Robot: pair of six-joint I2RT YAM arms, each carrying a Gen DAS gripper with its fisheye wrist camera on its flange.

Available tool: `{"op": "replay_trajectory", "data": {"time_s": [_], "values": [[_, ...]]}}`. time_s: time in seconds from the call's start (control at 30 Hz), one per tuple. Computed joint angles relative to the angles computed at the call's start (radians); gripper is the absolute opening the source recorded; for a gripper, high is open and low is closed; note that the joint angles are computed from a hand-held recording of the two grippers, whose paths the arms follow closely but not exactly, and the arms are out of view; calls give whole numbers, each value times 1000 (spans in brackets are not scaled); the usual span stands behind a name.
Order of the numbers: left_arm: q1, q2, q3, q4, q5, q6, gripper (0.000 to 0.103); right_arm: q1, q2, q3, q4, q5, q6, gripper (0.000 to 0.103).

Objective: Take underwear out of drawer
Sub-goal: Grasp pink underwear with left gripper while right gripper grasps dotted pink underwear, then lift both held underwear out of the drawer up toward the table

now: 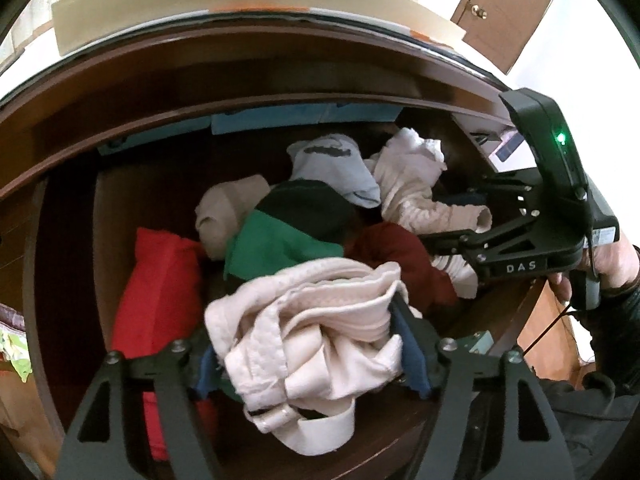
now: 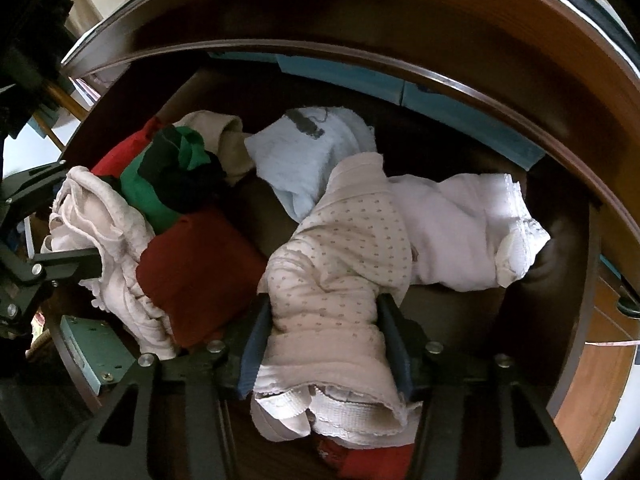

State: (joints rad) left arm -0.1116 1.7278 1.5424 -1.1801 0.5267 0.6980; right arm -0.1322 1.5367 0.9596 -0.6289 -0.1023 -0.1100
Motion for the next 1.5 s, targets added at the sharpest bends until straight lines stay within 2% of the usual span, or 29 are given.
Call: {"op": "replay_trajectory", "data": {"time_s": [0.07, 0.23, 0.43, 0.77, 0.93, 1.27, 1.5], "values": [[1, 1, -1, -1, 6, 7, 63, -9, -13, -9, 0, -8, -10, 52], [7, 6, 10, -21, 26, 35, 42, -15, -49, -36, 5, -22, -34, 47], [1, -8, 3, -22, 30, 70, 33, -17, -73, -54, 19, -38, -43, 43], [2, -44, -25, 0, 37, 88, 30, -22, -137, -100, 59, -59, -55, 40], [8, -57, -17, -14, 51, 110, 27, -46, -233, -160, 98, -97, -74, 38], [34, -88, 12, -37, 91, 138, 26, -68, -398, -261, 179, -98, -91, 38], [62, -128, -1, 7, 153, 151, 26, -74, -491, -325, 249, -101, -65, 38]]}}
